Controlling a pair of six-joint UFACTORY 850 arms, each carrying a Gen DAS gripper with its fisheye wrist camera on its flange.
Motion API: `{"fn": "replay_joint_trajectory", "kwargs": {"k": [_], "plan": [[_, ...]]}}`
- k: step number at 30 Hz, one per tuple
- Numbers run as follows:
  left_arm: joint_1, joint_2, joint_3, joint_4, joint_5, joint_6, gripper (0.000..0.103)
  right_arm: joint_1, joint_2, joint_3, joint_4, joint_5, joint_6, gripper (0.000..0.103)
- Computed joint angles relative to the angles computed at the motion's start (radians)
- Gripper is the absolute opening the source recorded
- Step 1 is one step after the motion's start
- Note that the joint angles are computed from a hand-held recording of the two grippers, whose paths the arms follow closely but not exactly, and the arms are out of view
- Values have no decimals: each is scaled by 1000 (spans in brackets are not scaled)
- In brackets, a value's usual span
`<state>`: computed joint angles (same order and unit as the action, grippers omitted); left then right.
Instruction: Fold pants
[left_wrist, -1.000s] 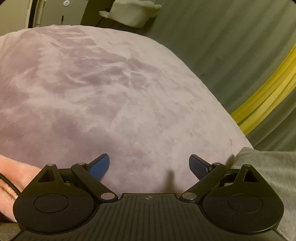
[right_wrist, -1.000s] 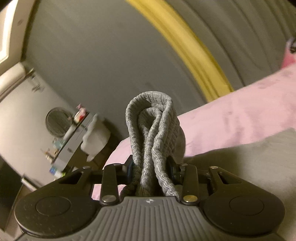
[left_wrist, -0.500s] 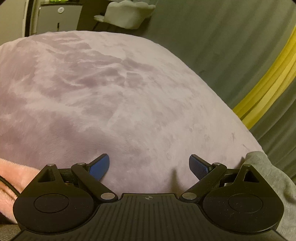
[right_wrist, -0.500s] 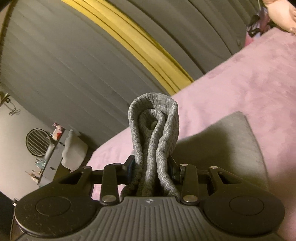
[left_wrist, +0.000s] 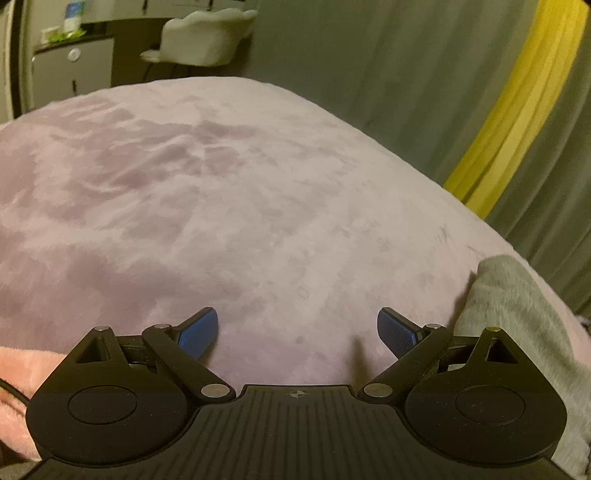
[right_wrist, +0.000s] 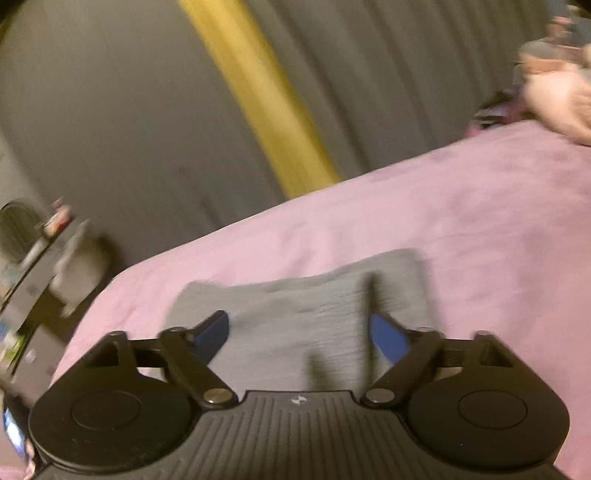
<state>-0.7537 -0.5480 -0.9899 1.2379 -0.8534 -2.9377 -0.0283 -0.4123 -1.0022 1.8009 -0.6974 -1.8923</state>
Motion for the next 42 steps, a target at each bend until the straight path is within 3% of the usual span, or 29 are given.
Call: {"fn": "replay_joint_trajectory", "kwargs": {"k": [1, 6, 8, 9, 10, 11, 12, 14, 16, 20, 23, 26, 33, 34, 35, 37, 39, 41, 42], "plan": [[0, -2, -3, -1, 0, 11, 97, 15, -8, -9, -24, -8, -5, 36], [1, -9, -13, -3, 3, 47, 97, 129, -93, -97, -51, 73, -32, 36], [3, -11, -15, -8, 9, 57, 97, 170, -147, -154, -66, 173, -27, 35], [5, -10, -13, -7, 14, 56, 97, 188, -170, -177, -67, 246, -28, 31], [6, -10, -12, -6, 17, 54, 97, 198, -199, -204, -65, 302, -30, 21], [7, -9, -12, -6, 19, 53, 97, 196, -212, -212, -42, 316, -47, 10], [9, -9, -10, -4, 23, 50, 97, 192, -216, -211, -16, 318, -64, 7], [12, -10, -8, -1, 30, 42, 97, 172, -188, -174, 48, 286, -107, 10], [19, -12, -8, -3, 44, 45, 97, 137, -137, -106, 75, 201, -156, 13], [25, -16, -13, -17, 59, 70, 97, 53, -68, -4, -129, 16, -37, 18], [18, -15, -14, -16, 50, 75, 97, 20, -78, 26, -191, 11, -6, 16], [13, -15, -17, -21, 39, 87, 97, -20, -110, 19, -206, -45, 30, 9], [12, -11, -20, -32, 47, 107, 97, -21, -94, 22, -248, -27, 37, 9], [12, -10, -18, -29, 53, 106, 97, -21, -86, 31, -244, -6, 33, 15], [12, -7, -16, -27, 57, 105, 97, -22, -67, 47, -214, 52, 9, 15], [12, -4, -13, -20, 63, 100, 97, -51, -66, 42, -243, 42, 87, 16], [11, -4, -12, -11, 65, 98, 97, -73, -57, 39, -257, 30, 168, 40], [11, -7, -17, -19, 66, 113, 97, -88, -42, 49, -208, 30, 132, 73], [11, -8, -19, -22, 67, 120, 97, -97, -41, 50, -188, 20, 128, 76]]}}
